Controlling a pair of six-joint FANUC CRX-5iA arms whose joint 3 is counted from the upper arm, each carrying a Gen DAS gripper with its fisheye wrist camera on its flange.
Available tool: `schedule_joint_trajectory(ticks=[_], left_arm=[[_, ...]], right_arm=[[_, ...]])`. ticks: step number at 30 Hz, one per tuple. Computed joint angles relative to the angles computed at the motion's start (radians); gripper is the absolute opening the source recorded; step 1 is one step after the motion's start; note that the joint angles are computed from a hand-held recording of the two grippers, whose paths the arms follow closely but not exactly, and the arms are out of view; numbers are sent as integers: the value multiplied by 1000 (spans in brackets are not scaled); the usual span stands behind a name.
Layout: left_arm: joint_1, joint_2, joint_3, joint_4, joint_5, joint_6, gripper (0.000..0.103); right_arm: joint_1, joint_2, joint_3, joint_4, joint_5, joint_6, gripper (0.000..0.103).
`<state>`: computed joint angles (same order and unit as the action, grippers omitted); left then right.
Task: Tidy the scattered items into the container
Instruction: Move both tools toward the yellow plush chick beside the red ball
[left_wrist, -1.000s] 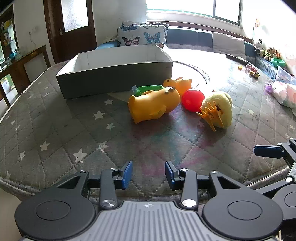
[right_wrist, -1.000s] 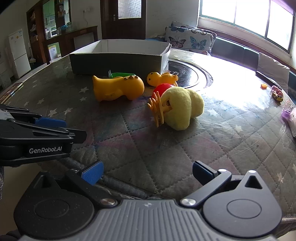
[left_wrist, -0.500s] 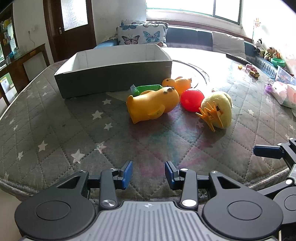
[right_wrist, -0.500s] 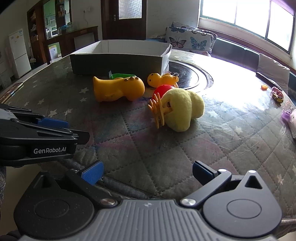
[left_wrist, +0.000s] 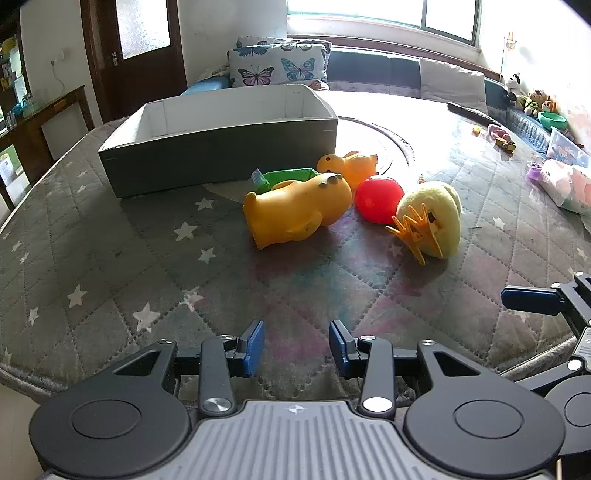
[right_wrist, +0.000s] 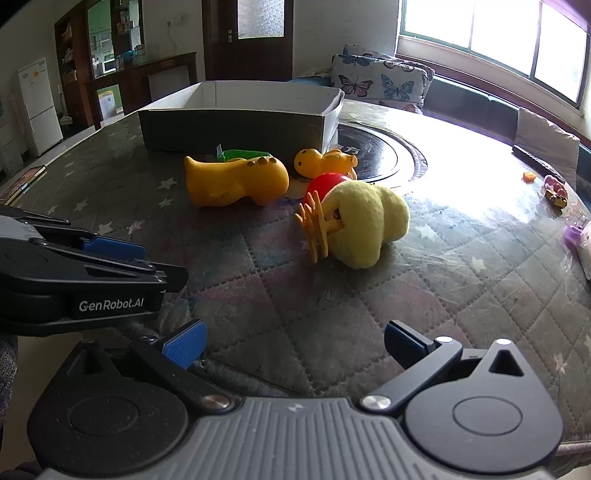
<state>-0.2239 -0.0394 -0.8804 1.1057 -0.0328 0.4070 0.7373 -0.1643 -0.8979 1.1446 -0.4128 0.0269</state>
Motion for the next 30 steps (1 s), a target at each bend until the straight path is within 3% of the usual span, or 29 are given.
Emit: schedule_joint_trajectory(ticks=[17, 30], left_arm=[[66, 29, 67, -236, -70, 185, 42], [93, 68, 125, -337, -112, 269, 42]], right_arm=[[-31, 8, 10, 20, 27, -5, 103], [-74, 34, 23, 57, 67, -14, 103]])
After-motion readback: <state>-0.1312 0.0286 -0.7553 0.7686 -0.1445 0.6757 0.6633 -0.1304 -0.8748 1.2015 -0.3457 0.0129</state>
